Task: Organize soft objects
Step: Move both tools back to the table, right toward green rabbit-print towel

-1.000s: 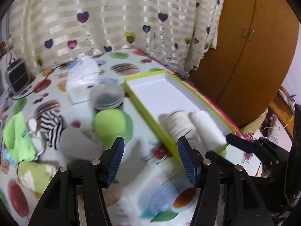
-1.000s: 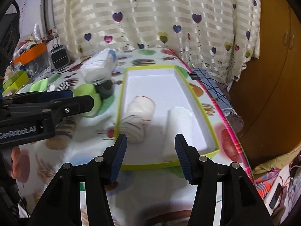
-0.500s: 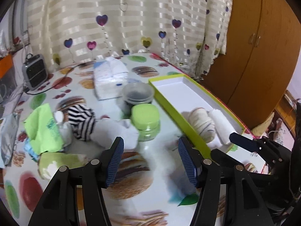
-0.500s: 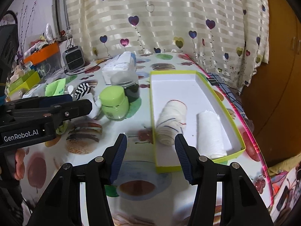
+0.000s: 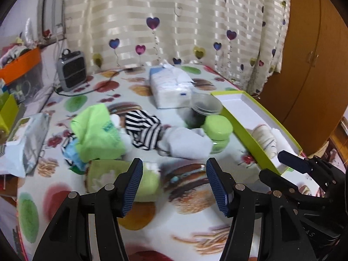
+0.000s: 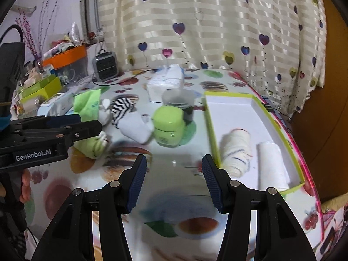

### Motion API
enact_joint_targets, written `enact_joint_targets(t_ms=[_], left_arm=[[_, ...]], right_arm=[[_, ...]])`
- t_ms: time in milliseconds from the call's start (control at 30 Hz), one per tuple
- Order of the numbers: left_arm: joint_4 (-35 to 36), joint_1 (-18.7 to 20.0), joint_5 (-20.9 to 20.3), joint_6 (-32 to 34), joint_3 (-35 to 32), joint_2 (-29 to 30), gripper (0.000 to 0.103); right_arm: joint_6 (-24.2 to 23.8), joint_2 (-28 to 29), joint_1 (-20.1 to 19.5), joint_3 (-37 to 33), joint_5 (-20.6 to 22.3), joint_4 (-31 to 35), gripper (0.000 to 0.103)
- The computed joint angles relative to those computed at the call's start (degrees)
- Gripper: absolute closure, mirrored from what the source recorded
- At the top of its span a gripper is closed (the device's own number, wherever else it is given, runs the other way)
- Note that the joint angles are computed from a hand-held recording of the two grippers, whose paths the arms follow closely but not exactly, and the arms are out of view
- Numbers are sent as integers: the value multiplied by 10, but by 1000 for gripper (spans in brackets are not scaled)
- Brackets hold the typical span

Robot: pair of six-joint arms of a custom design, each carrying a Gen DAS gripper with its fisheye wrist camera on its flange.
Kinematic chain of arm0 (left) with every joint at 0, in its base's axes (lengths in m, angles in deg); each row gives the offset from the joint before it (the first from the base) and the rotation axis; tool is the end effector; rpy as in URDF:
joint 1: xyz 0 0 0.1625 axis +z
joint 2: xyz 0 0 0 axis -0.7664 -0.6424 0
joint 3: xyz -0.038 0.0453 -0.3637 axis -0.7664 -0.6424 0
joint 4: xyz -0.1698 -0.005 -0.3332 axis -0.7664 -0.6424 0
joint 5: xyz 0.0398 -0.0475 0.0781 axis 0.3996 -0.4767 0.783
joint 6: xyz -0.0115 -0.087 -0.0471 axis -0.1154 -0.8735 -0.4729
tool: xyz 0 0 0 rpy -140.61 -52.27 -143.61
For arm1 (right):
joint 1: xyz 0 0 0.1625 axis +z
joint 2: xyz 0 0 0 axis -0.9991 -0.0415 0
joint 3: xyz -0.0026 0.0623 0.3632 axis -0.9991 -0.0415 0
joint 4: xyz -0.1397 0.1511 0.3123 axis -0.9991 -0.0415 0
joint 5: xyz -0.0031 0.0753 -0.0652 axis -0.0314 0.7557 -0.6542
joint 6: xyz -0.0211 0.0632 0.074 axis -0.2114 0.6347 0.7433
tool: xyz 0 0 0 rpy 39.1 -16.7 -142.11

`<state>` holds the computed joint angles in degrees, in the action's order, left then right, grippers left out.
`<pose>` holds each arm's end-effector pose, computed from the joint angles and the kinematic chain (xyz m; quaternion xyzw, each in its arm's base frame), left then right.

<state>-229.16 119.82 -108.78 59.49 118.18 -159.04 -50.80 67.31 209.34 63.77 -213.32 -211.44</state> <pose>-0.0012 -0.5365 0.3351 0.2536 0.8788 -0.3117 0.2575 0.3774 -0.4886 -0.0702 0.2172 -0.8547 0.3657 0.2977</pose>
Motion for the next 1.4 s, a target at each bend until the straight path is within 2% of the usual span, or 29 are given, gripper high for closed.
enact_joint_targets(t_ms=[200,300,367,433,700,967,1067,1267,1400], left_arm=[[10,13,0,12,-7,-5,43],[-16,13,20,25,2,-10,43],[-5,21,16,13,0,-19,43],[7,31,7,-1,-4,-28,43],[-2,55,36,-5,-11,-45,43],[13,85,32,-15,-31,-44,43],[16,96,33,-19,-40,-41,43],[31,116,36,-33,-60,-35,43],[37,125,36,-35,-72,-28,43]], right_arm=[[-4,21,6,-31,13,23,49],[-2,31,8,-48,18,36,49],[-7,40,11,-66,22,49,49],[-18,51,14,-83,32,56,49],[-41,87,19,-154,79,110,49],[-47,124,15,-229,108,188,49],[-64,139,11,-261,123,229,49],[-84,162,-4,-318,178,289,49],[-120,183,-10,-364,211,337,49]])
